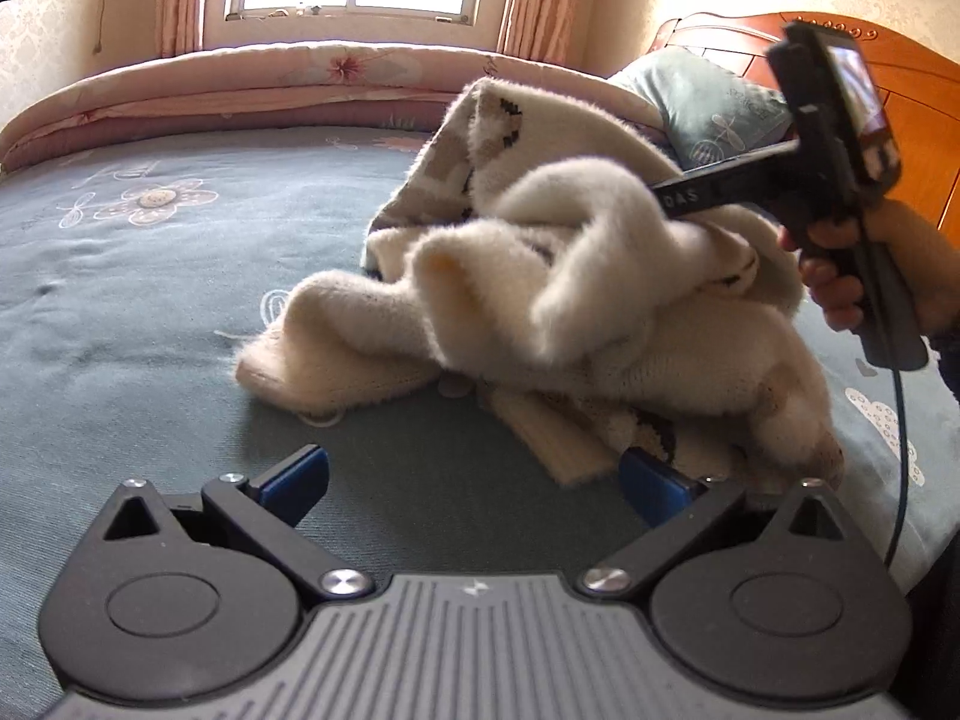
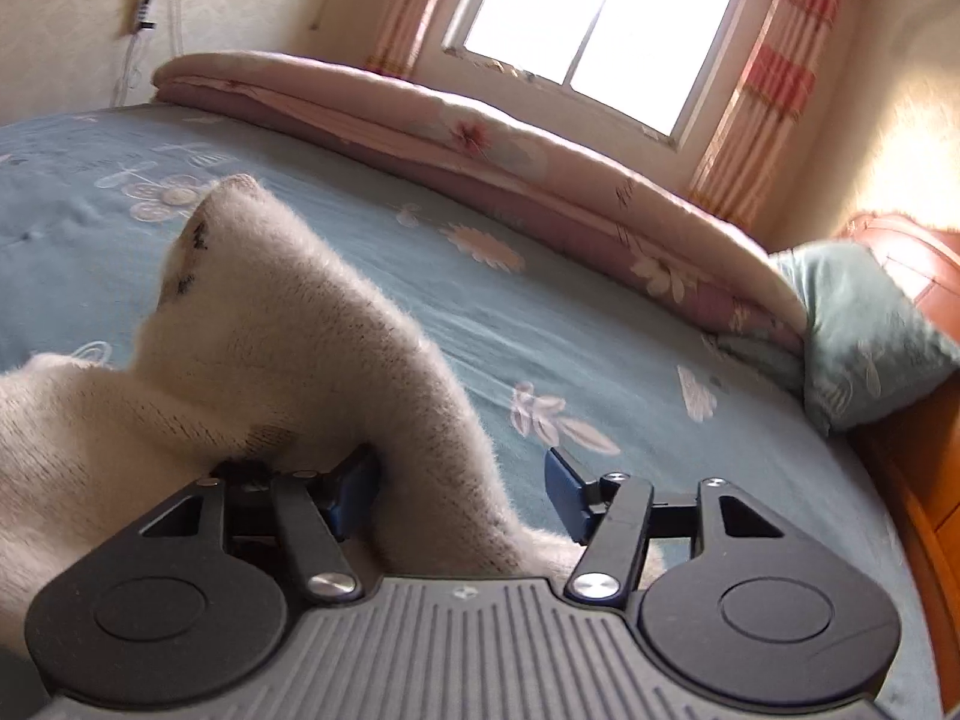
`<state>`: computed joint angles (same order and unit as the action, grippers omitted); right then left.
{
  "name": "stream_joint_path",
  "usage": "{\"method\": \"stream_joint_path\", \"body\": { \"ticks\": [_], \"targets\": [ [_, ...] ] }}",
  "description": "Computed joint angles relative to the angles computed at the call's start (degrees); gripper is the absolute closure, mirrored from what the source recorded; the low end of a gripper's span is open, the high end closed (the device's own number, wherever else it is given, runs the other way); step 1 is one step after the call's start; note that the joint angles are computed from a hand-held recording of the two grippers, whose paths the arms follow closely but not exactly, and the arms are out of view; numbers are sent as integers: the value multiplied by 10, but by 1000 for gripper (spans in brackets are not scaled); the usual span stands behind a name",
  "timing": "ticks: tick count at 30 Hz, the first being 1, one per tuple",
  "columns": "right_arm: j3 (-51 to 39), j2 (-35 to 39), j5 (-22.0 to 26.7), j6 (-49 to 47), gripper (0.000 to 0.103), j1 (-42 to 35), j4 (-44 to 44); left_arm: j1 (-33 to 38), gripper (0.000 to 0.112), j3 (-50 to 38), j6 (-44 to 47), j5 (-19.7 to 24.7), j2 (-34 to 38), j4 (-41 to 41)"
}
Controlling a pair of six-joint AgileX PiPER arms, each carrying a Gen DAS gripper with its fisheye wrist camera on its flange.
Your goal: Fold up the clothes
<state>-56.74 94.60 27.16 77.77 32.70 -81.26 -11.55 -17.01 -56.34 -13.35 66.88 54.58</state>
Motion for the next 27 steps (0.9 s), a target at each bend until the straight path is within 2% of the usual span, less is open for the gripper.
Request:
{"method": "stream_joint_path", "body": {
  "ticks": [3, 6, 8, 10, 13, 18, 21, 25, 27],
  "targets": [
    [-32, 31, -9, -35, 34, -25, 50, -11, 10, -2, -5, 7, -2, 4],
    [-66, 64, 5, -62, 25, -38, 90, -24, 10, -4, -6, 19, -5, 1],
    [-90, 80, -3, -106, 24, -54, 147, -33, 10, -5, -8, 28, -7, 0],
    [-88, 76, -20, -115, 24, -65, 164, -35, 10, -5, -20, 31, -12, 12],
    [-58, 42, -10, -89, 24, -52, 144, -40, 10, -6, -35, 35, -15, 26],
    [-9, -31, 42, -83, 23, -13, 133, -88, 10, -20, -73, 89, -34, 46],
    [9, -76, 55, -119, 22, -7, 174, -129, 10, -26, -77, 131, -54, 42],
    [52, -151, 61, -149, 20, 6, 226, -202, 10, -38, -81, 213, -90, 32],
    [92, -202, 47, -153, 17, 10, 247, -232, 10, -42, -83, 247, -103, 30]
  ]
}}
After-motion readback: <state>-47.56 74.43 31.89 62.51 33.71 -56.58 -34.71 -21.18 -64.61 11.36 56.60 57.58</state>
